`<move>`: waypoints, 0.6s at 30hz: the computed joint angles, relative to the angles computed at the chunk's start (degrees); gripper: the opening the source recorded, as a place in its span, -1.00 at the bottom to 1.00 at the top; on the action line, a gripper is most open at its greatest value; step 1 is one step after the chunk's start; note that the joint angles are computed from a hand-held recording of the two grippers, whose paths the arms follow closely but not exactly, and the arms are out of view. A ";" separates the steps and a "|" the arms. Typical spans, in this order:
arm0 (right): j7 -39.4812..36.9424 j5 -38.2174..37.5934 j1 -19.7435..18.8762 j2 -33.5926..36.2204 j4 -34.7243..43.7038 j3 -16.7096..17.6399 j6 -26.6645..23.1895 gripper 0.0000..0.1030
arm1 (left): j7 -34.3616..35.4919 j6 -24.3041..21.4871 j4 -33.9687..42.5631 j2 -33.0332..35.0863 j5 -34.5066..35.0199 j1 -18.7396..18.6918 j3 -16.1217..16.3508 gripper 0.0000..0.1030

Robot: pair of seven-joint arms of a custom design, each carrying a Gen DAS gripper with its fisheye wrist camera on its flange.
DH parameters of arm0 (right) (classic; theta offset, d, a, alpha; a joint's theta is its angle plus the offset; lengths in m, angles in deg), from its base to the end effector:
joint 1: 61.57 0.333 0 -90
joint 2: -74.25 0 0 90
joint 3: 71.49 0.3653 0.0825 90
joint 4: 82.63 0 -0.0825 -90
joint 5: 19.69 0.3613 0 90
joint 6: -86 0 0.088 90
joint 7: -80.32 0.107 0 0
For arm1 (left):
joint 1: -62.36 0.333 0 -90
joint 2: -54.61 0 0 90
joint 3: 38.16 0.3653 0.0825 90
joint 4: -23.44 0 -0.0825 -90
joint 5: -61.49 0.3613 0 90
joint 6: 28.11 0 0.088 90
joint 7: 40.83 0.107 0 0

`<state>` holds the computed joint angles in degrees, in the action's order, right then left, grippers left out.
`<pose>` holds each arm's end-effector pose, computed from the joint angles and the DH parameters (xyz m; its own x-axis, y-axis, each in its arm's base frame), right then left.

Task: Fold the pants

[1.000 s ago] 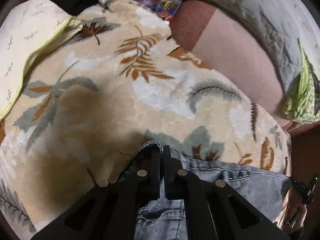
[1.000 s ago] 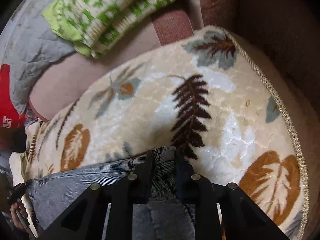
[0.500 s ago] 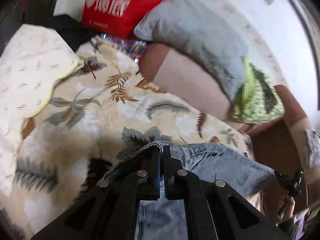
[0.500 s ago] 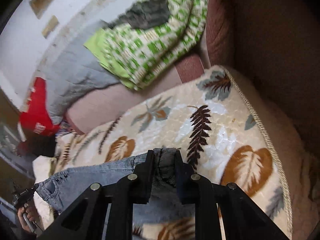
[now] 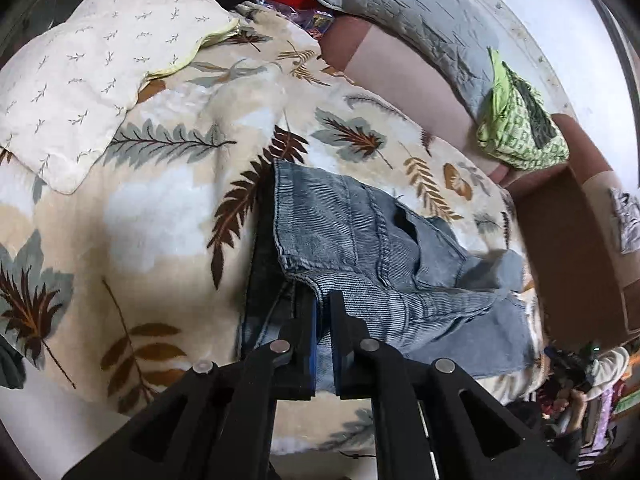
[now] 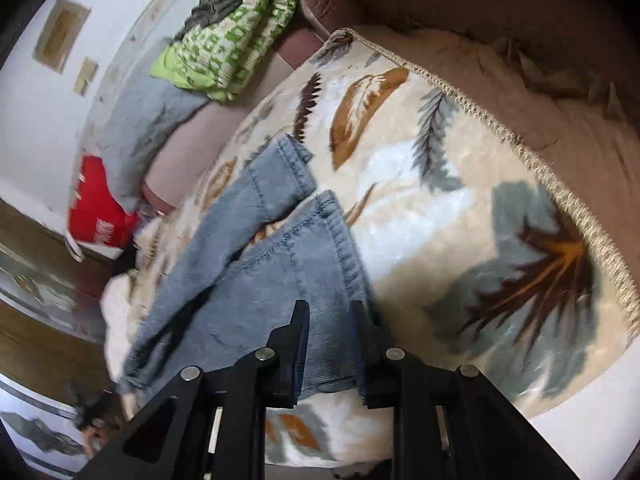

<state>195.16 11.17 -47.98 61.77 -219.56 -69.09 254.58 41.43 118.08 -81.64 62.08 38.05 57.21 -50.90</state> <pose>0.4689 0.1012 0.5482 -0.3541 -0.6975 -0.6230 -0.6641 0.6566 -0.3576 0.5998 -0.1792 0.5825 -0.0142 -0.8901 0.4555 -0.8814 -0.2040 -0.4261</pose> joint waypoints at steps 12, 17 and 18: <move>10.40 -22.92 -3.49 24.85 33.47 -3.02 -15.93 0.61 | -0.17 2.47 0.87 1.57 -2.22 0.92 -0.68 -0.89; 1.08 -17.11 -5.16 31.43 41.78 -1.46 -24.91 -0.48 | -1.46 2.14 2.17 3.04 -1.09 1.03 -0.59 -0.88; 1.94 -18.37 -4.26 31.99 43.14 -2.35 -27.28 -0.63 | -1.77 1.96 2.61 3.40 -0.84 1.10 -0.62 -0.88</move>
<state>197.10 -7.21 -52.24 93.77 -176.42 -71.44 227.31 39.66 120.04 -79.02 65.49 37.21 58.31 -51.52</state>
